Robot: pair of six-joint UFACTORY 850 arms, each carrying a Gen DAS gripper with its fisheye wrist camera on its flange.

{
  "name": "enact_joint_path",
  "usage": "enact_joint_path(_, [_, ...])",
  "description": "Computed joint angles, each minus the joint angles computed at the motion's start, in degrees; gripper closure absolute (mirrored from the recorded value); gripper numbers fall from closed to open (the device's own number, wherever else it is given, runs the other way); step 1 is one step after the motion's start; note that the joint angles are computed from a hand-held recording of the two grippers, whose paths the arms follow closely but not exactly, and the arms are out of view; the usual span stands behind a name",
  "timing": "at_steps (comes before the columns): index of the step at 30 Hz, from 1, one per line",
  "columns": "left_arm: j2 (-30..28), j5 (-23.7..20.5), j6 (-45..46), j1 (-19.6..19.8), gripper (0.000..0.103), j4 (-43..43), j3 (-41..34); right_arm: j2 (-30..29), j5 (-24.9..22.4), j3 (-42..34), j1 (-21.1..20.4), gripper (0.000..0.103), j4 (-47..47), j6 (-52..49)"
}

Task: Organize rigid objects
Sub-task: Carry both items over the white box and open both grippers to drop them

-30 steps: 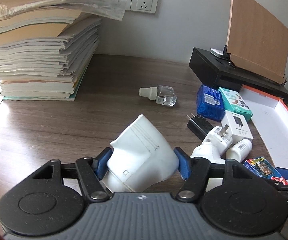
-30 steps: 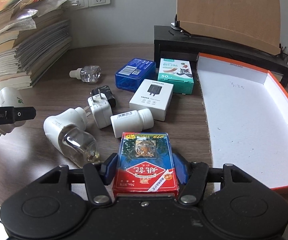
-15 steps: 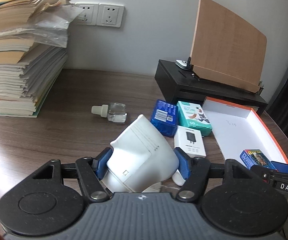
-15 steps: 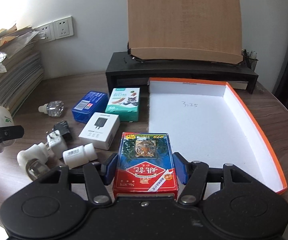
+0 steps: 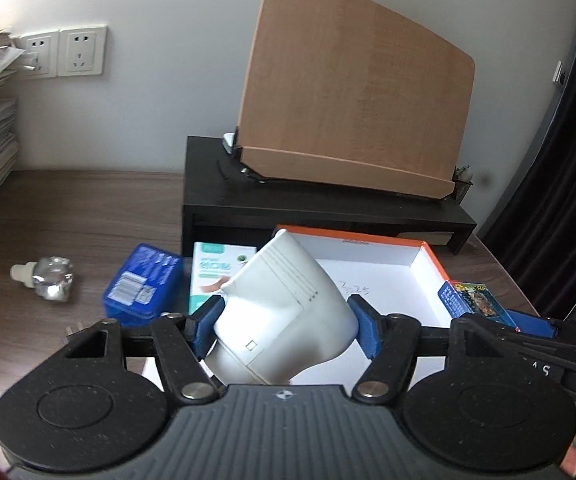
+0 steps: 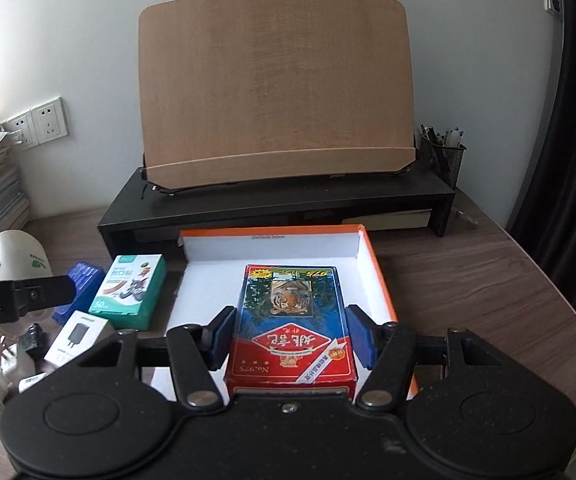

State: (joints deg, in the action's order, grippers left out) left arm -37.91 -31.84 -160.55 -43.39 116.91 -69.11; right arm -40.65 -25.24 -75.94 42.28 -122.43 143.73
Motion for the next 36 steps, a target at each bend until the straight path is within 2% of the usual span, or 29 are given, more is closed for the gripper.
enact_joint_path(6, [-8.0,1.2,13.5,-0.1,0.035,-12.5,-13.6,-1.6,4.0,-2.8,-5.4,0.032,-9.7,5.1])
enact_joint_path(10, [-12.4,1.0,23.1,0.0,0.035,-22.3,-20.9,-3.6,6.7,-5.8,-7.5,0.032,-15.5,8.9])
enact_joint_path(17, [-16.0,0.3,33.8,0.3,0.035,-33.1,-26.9,-6.8,10.2,-10.0,-9.2,0.032,-22.7,15.0])
enact_joint_path(24, [-18.1,1.3,38.1,0.9,0.035,-36.8,-29.9,-8.1,11.0,-11.8,-9.2,0.031,-20.0,12.2])
enact_joint_path(36, [-18.8,2.9,39.8,1.5,0.035,-37.2,-30.6,-9.5,11.2,-14.0,-8.7,0.031,-12.2,5.2])
